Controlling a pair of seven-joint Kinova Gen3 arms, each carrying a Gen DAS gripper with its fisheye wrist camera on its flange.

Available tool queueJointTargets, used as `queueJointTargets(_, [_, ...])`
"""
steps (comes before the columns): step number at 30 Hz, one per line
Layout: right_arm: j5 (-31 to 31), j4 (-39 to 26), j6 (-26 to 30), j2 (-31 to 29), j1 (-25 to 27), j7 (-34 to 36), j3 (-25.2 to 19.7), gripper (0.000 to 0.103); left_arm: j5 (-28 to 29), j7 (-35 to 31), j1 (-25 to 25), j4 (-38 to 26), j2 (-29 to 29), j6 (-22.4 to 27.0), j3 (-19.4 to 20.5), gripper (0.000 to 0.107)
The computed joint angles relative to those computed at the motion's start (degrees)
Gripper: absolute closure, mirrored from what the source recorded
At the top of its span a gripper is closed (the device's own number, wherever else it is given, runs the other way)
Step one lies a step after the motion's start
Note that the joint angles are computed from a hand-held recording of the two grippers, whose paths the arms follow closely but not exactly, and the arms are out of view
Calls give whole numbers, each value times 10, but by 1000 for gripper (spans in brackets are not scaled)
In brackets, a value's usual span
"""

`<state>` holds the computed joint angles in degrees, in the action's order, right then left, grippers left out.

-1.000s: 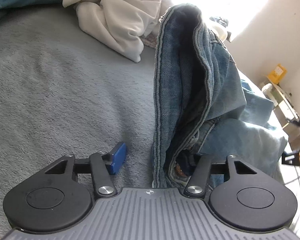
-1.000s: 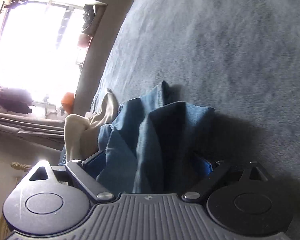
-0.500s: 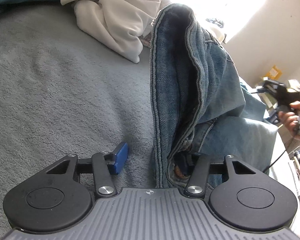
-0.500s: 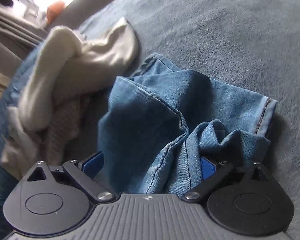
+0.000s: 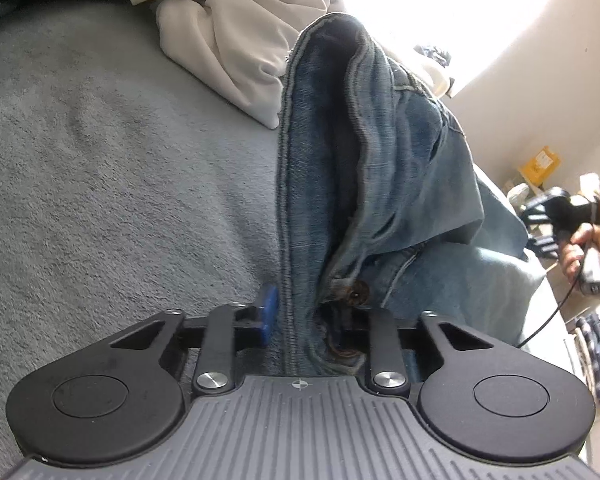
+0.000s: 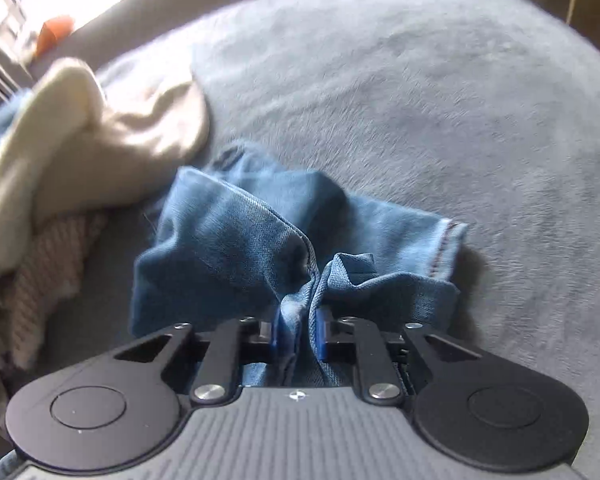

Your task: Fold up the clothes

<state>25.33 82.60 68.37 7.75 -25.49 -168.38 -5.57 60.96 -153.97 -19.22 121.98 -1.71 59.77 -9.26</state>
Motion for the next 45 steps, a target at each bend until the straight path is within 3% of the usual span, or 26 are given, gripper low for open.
queueJointTargets(3, [45, 42, 10, -56, -34, -70, -4, 90, 2, -3, 0, -1, -3, 7, -1, 97])
queueJointTargets(9, [106, 106, 120, -174, -17, -177, -114, 93, 16, -31, 8, -11, -15, 50, -2, 99])
queueJointTargets(14, [87, 126, 236, -279, 79, -195, -244, 95, 30, -40, 22, -22, -16, 102, 5, 99])
queueJointTargets(19, [22, 101, 353, -380, 189, -177, -319, 94, 27, -33, 55, -33, -4, 139, 32, 99])
queueJointTargets(22, [-13, 111, 379, -418, 200, -171, -306, 94, 17, -17, 85, -33, 4, 115, 57, 100])
queueJointTargets(25, [-23, 165, 326, -435, 131, -225, -254, 93, 1, 21, 106, -41, 19, 81, 70, 100])
queueJointTargets(27, [4, 197, 293, -428, 89, -234, -241, 92, -3, 45, 107, -57, 45, 79, 70, 100])
queueJointTargets(29, [24, 215, 270, -410, 74, -206, -224, 87, -13, 79, 106, -71, 65, 82, 74, 99])
queueJointTargets(30, [24, 221, 254, -403, 73, -183, -206, 74, -21, 100, 107, -80, 75, 83, 77, 95])
queueJointTargets(31, [19, 224, 239, -394, 69, -159, -182, 55, -29, 122, 107, -89, 85, 85, 81, 89])
queueJointTargets(33, [-3, 218, 225, -369, 65, -113, -140, 30, -37, 151, 102, -98, 101, 91, 84, 76])
queueJointTargets(36, [-27, 194, 238, -339, 67, -54, -129, 24, -33, 158, 87, -101, 114, 106, 88, 72])
queueJointTargets(41, [-28, 152, 292, -347, 89, -8, -188, 15, -27, 159, 79, -103, 114, 105, 93, 66])
queueJointTargets(45, [14, 113, 344, -368, 130, 14, -256, 11, -29, 150, 81, -99, 98, 95, 94, 64])
